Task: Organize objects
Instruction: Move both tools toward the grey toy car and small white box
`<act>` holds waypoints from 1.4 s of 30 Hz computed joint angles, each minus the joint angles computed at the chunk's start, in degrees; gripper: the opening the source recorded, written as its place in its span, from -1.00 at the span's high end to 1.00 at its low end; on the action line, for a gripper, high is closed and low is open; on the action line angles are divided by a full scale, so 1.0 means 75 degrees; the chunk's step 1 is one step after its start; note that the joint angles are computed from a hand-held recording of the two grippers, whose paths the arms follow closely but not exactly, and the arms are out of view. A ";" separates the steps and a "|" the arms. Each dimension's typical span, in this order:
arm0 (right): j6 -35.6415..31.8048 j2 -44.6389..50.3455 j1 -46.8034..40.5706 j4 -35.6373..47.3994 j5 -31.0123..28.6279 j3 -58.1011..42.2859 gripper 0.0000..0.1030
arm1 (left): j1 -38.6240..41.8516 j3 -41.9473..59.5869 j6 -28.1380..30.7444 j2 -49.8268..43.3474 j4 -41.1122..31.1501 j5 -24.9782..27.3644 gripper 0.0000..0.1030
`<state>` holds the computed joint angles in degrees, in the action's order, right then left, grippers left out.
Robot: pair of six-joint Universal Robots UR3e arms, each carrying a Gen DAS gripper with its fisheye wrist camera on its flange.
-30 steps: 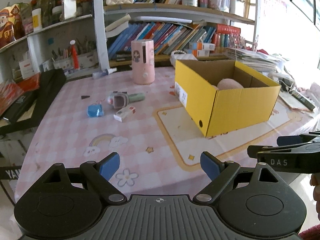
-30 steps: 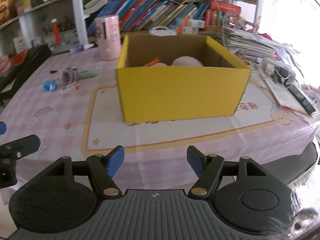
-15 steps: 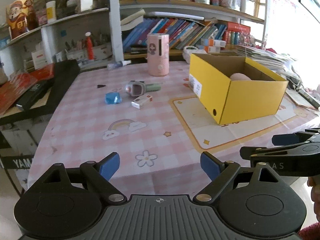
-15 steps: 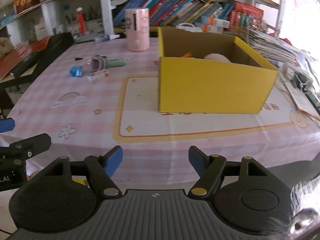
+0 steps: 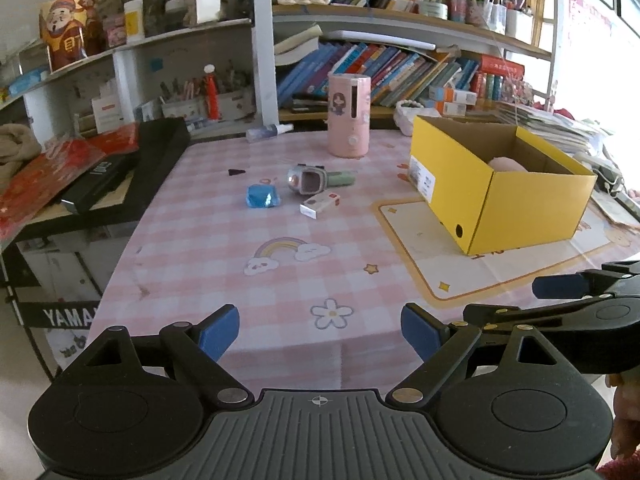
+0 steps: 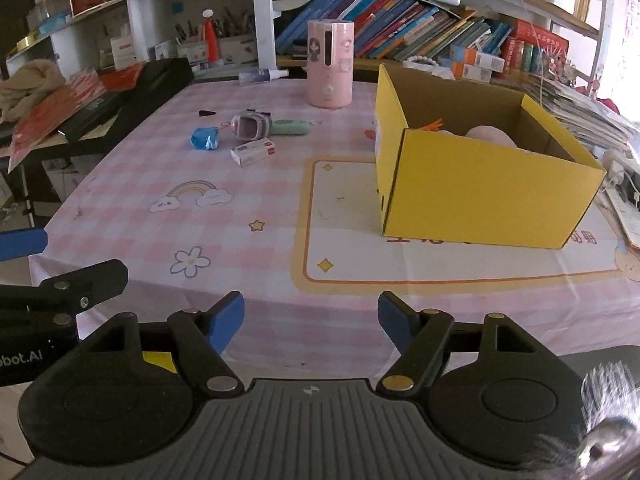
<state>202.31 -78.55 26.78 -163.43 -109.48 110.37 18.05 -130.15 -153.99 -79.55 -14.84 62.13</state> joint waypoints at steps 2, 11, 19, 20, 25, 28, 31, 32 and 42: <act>0.0050 0.0069 0.0035 -0.0021 -0.0029 -0.0087 -0.40 | 0.0118 -0.0037 0.0091 0.0055 -0.0041 -0.0087 -0.75; 0.0219 0.0400 0.0225 0.0105 -0.0098 -0.0606 -0.49 | 0.0681 -0.0160 0.0284 0.0265 -0.0073 -0.0484 -0.84; 0.0230 0.0675 0.0447 0.0322 -0.0226 -0.1065 -0.53 | 0.0962 -0.0181 0.0415 0.0298 -0.0125 -0.0689 -0.84; 0.0223 0.0704 0.0455 0.0332 -0.0232 -0.1109 -0.53 | 0.0973 -0.0172 0.0410 0.0284 -0.0123 -0.0698 -0.84; 0.0177 0.0826 0.0428 0.0361 -0.0180 -0.1246 -0.53 | 0.0986 -0.0106 0.0393 0.0166 -0.0121 -0.0673 -0.84; 0.0140 0.0903 0.0386 0.0363 -0.0129 -0.1319 -0.53 | 0.0973 -0.0067 0.0347 0.0050 -0.0047 -0.0642 -0.84; 0.0084 0.0998 0.0352 0.0294 -0.0087 -0.1385 -0.53 | 0.0929 -0.0001 0.0246 -0.0123 0.0115 -0.0572 -0.84; 0.0059 0.1047 0.0333 0.0277 -0.0065 -0.1428 -0.53 | 0.0891 0.0055 0.0207 -0.0209 0.0159 -0.0524 -0.84; -0.0336 0.1533 -0.0093 0.0433 0.0348 -0.2073 -0.53 | 0.0368 0.0823 -0.0234 -0.1214 0.0528 -0.0026 -0.84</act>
<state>199.78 -67.05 26.08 -160.19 -106.87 94.81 20.81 -123.98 -155.75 -88.65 -10.87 61.93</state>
